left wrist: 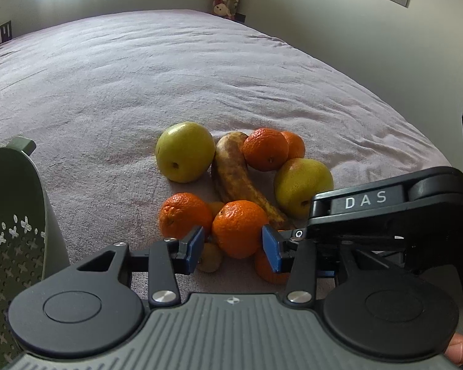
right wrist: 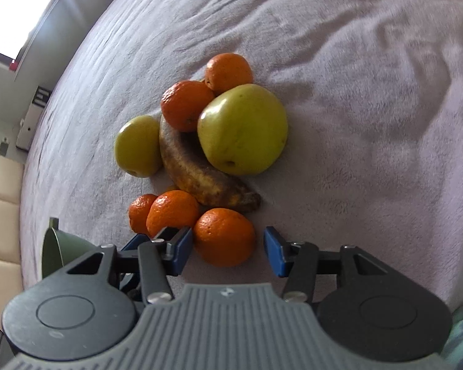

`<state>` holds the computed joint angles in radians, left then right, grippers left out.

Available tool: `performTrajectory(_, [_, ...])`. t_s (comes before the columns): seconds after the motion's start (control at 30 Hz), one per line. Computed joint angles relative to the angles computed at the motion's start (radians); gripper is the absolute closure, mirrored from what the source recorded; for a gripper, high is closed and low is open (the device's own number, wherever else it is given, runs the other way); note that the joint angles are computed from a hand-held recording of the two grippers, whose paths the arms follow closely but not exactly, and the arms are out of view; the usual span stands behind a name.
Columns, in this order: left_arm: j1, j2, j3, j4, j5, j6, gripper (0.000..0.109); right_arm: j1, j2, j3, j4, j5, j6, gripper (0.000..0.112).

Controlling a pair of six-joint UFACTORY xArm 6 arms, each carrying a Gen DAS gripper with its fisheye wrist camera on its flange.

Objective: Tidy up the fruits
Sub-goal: 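Close the left gripper on a mandarin while the right gripper grasps another mandarin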

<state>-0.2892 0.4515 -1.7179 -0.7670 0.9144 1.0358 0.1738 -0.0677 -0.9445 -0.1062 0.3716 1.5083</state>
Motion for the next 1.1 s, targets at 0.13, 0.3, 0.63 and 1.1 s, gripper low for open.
performTrajectory(0.13, [0.024, 0.04, -0.062, -0.009, 0.072, -0.04, 0.049, -0.001, -0.005, 0.011, 0.041, -0.027, -0.037, 0.069])
performTrajectory(0.3, [0.023, 0.047, -0.079, 0.004, 0.112, -0.026, 0.045, 0.01, -0.041, -0.024, -0.096, 0.111, 0.042, 0.069])
performTrajectory(0.63, [-0.015, 0.01, -0.002, 0.028, 0.037, 0.043, 0.042, 0.004, -0.067, 0.005, -0.12, 0.125, 0.119, 0.067])
performTrajectory(1.1, [-0.002, 0.016, -0.017, -0.015, 0.098, 0.073, 0.062, -0.004, -0.126, 0.115, -0.11, -0.006, 0.266, 0.069])
